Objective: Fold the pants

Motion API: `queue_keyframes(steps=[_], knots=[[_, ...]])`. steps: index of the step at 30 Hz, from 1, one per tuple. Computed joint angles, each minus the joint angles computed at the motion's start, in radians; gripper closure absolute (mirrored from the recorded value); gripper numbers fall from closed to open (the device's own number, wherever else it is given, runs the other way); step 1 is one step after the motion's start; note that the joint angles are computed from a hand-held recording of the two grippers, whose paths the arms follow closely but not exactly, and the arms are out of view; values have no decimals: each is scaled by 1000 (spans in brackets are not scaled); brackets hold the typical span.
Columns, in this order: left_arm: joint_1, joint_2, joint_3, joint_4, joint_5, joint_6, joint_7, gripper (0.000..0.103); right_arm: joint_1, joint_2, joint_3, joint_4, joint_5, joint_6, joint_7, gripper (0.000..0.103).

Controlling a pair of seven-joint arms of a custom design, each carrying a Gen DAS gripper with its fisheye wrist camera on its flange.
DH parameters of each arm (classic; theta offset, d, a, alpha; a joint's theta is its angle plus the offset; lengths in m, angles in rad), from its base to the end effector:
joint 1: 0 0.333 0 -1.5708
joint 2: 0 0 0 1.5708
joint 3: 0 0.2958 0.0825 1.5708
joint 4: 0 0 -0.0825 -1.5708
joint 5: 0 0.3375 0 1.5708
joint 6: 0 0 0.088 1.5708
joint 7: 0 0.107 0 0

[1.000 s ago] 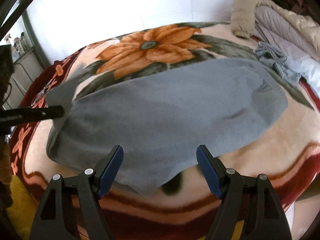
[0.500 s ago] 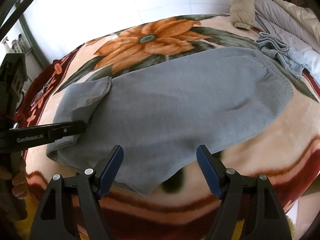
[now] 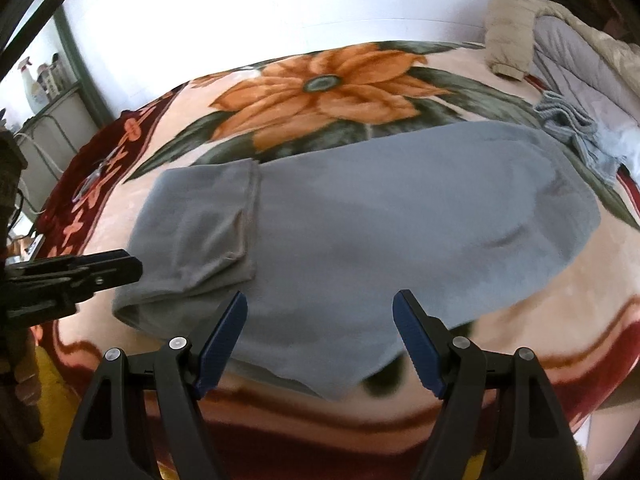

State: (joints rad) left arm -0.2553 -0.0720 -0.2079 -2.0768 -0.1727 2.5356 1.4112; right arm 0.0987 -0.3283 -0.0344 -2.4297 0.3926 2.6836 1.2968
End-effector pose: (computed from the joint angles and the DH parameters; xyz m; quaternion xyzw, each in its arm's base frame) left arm 0.4759 -0.2382 0.5182 -0.6130 0.7434 -0.2590 0.0669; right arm 0.4467 0.0156 0.4967 -0.6833 0.6598 -0.1310 0.2840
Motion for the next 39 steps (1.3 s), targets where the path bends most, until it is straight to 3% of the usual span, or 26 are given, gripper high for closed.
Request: queue_keyframes(steps=[6, 11, 16, 19, 22, 30, 39], knots=[[30, 9, 12, -40, 49, 4, -91, 72, 48, 52, 9, 56, 46, -1, -32, 25], [34, -1, 11, -78, 63, 24, -89, 72, 59, 139, 30, 116, 37, -4, -8, 25], [31, -2, 15, -95, 45, 44, -64, 72, 31, 190, 64, 116, -133, 0, 110, 26], [29, -8, 21, -92, -3, 52, -40, 72, 39, 177, 52, 92, -140, 10, 83, 26], [32, -2, 21, -61, 5, 65, -36, 72, 33, 162, 38, 108, -143, -40, 68, 29], [57, 133, 11, 129, -60, 63, 3, 72, -80, 103, -3, 120, -240, -53, 107, 28], [71, 270, -13, 263, 65, 3, -106, 72, -226, 179, -68, 204, -351, -48, 196, 28]])
